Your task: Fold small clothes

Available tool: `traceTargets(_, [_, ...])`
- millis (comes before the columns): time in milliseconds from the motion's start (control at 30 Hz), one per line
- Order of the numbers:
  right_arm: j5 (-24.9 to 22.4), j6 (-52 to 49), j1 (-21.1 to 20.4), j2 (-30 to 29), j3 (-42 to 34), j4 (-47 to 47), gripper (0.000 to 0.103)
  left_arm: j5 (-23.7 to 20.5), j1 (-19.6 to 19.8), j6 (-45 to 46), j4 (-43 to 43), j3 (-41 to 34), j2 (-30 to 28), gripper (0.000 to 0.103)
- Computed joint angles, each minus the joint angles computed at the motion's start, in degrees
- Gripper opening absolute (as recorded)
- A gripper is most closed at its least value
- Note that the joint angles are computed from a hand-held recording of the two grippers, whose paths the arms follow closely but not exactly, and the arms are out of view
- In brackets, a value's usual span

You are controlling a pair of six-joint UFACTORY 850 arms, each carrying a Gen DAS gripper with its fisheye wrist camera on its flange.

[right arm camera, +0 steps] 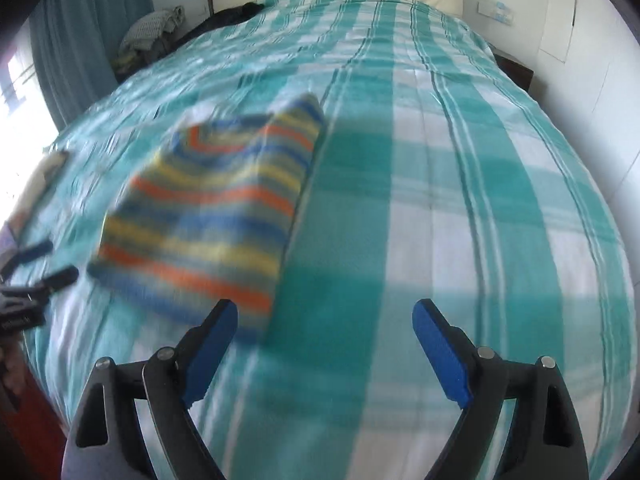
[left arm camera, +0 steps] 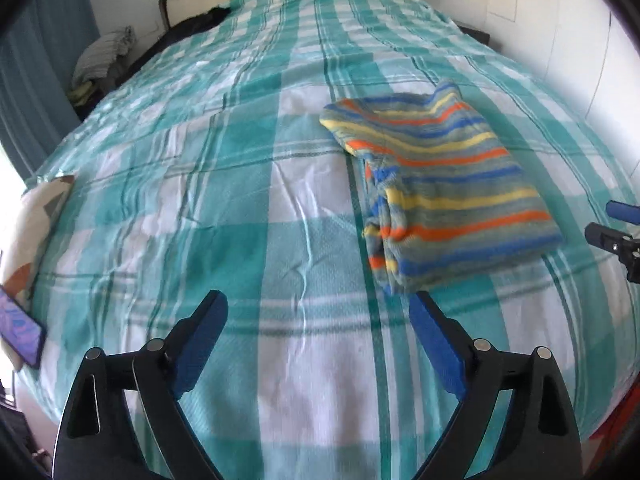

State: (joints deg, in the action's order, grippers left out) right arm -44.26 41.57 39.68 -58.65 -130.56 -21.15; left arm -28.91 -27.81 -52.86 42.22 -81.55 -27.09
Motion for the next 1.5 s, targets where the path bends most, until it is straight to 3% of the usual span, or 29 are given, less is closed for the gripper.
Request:
traceTargets(67, [1.7, 2.4, 1.5, 5.6, 8.3, -1.9, 0.089, -2.6, -2.2, -7.4, 7.3, 1.6, 2.7, 0.098])
traceTargets(200, [3.7, 8.1, 4.3, 13.7, 17.4, -5.8, 0.096, -7.9, -5.2, -13.8, 11.3, 2.7, 7.1, 0.102])
traceTargets(333, [2.5, 10.8, 6.5, 17.3, 18.7, -7.4, 0.1, -9.7, -5.6, -2.8, -3.0, 1.1, 9.1, 0.102])
traceTargets(433, [1.2, 11.6, 7.9, 19.1, 19.5, -8.1, 0.1, -12.2, -6.7, -3.5, -4.9, 1.9, 10.9, 0.102])
traceTargets(633, [-1.6, 10.7, 9.9, 20.0, 18.6, -7.1, 0.1, -14.8, -8.6, -5.4, -5.0, 4.5, 14.3, 0.102])
traceTargets(900, [-9.1, 11.9, 12.9, 19.4, 15.8, -9.6, 0.1, -16.7, -9.0, -6.4, -6.0, 5.3, 15.6, 0.102])
traceTargets(1500, [-10.7, 12.3, 12.7, 17.8, 11.7, -9.8, 0.1, -17.5, -9.9, -6.4, -4.7, 4.9, 15.8, 0.102])
